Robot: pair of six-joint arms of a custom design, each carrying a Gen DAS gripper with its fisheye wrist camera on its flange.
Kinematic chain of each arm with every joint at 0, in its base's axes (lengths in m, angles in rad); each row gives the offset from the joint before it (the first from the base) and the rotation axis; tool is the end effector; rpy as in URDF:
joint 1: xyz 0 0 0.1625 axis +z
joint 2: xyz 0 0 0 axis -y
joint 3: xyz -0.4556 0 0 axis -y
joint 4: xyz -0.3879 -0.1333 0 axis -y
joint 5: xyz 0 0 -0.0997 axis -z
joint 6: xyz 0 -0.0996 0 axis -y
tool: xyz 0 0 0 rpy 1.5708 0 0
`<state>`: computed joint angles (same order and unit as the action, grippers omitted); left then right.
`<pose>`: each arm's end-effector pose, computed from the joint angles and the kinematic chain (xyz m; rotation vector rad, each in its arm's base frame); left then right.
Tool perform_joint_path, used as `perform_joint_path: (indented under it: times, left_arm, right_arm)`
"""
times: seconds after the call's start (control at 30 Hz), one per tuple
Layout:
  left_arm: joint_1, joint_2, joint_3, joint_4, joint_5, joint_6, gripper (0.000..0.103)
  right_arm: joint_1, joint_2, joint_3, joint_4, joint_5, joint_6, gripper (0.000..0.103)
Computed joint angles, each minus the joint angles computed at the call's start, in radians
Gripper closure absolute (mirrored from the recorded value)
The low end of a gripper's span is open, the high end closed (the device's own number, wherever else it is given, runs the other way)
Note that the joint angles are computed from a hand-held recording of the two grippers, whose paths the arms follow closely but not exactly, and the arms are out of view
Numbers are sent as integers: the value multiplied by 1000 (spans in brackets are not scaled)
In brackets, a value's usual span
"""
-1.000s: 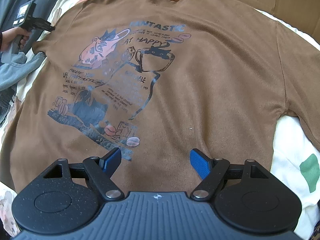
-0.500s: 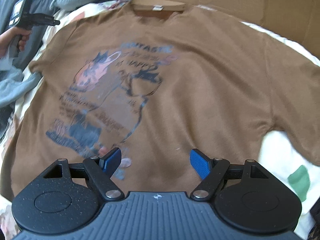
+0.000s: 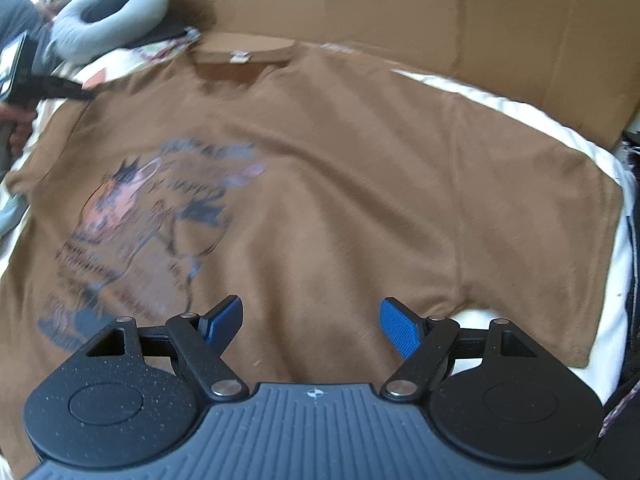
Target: Fold clothes
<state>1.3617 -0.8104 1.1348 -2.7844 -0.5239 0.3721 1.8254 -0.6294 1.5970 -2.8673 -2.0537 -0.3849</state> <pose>0.0522 -0.8117 0.4150 0.0440 1.9778 -0.8161 0.2634 -0.6663 0.0600 0.7202 -2.5149 0.3909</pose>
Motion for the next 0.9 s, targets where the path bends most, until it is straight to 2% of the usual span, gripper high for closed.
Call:
perform_joint_path:
  times: [0.27, 0.37, 0.43, 0.5, 0.67, 0.8, 0.9]
  left_arm:
    - [9, 65, -110, 82, 55, -26, 87]
    - [3, 76, -151, 163, 74, -79, 87]
    - [-6, 74, -154, 167, 84, -63, 87]
    - [-18, 63, -135, 123, 89, -11, 84]
    - [-48, -2, -58, 134, 76, -38, 84]
    - [-71, -70, 40, 155, 65, -119, 81]
    - [-87, -120, 125, 169, 77, -194, 77]
  right_arm:
    - [-13, 18, -14, -27, -10, 47, 22]
    - [-13, 20, -21, -51, -4, 41, 22]
    - [-11, 27, -32, -85, -8, 19, 23]
    - [-14, 37, -57, -102, -8, 3, 23]
    - [-26, 68, -126, -130, -25, -13, 23]
    - [-37, 93, -175, -129, -33, -6, 24]
    - [-42, 110, -211, -114, -30, 0, 31]
